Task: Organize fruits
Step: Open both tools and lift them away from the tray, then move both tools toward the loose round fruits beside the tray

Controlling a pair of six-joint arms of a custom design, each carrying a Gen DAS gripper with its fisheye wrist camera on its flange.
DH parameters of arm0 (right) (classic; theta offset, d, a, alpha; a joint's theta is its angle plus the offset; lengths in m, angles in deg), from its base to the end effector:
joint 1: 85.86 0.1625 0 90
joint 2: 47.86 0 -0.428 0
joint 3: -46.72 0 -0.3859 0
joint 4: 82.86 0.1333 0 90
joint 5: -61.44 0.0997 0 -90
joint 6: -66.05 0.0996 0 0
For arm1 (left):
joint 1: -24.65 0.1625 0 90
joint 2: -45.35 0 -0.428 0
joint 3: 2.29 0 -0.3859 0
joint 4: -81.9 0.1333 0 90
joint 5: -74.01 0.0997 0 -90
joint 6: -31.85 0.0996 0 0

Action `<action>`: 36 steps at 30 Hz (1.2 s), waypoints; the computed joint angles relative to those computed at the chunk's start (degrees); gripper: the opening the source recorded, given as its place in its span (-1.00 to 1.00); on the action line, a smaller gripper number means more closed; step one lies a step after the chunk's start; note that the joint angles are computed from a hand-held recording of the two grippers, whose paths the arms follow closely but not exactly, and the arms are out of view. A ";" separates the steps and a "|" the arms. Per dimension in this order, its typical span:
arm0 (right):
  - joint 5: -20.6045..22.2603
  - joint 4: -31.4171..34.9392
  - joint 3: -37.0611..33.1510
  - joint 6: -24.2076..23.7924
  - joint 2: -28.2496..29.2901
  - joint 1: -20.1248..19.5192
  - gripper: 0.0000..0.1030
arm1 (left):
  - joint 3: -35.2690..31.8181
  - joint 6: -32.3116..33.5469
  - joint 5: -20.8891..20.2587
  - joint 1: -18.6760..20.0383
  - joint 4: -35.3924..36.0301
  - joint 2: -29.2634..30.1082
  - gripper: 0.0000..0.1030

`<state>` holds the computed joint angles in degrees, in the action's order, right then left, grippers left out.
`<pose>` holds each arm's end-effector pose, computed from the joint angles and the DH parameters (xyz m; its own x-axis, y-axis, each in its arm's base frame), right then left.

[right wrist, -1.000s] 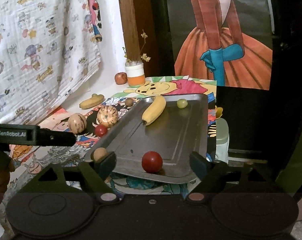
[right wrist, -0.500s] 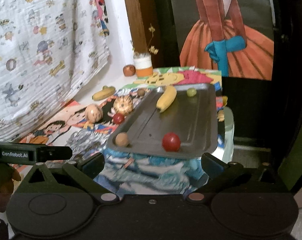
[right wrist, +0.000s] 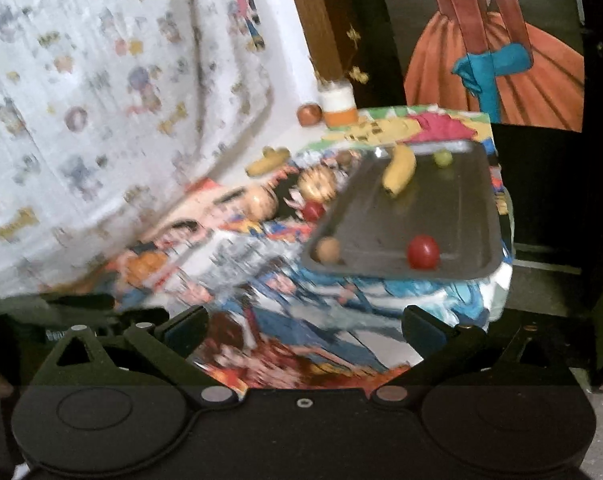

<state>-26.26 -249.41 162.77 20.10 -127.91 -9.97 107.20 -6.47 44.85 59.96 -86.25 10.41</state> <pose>0.0048 -0.5442 0.3464 -0.8113 -0.3779 0.4461 -0.5723 0.6693 -0.4739 -0.3266 -0.5012 -0.0065 -0.7610 -0.0706 -0.6448 0.4366 0.6795 -0.5897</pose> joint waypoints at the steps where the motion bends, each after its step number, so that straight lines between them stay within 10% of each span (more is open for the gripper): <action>1: 0.11 0.55 -0.13 0.59 -0.43 0.55 0.99 | 0.71 -0.16 0.84 -0.52 0.08 -0.65 0.99; 12: -1.30 10.86 -10.75 2.34 2.76 10.12 0.99 | -0.73 3.14 8.32 -1.63 3.47 -5.34 0.99; 21: 1.87 14.09 -23.67 1.86 10.23 16.88 0.99 | -8.52 19.26 13.66 0.06 -4.85 -4.88 1.00; 36: 6.52 4.76 -33.03 -9.02 23.48 13.74 0.99 | -20.69 24.79 8.54 9.72 -15.25 2.52 1.00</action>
<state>-19.75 -244.65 129.74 11.08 -104.43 3.76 86.51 18.31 53.38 69.68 -101.50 12.94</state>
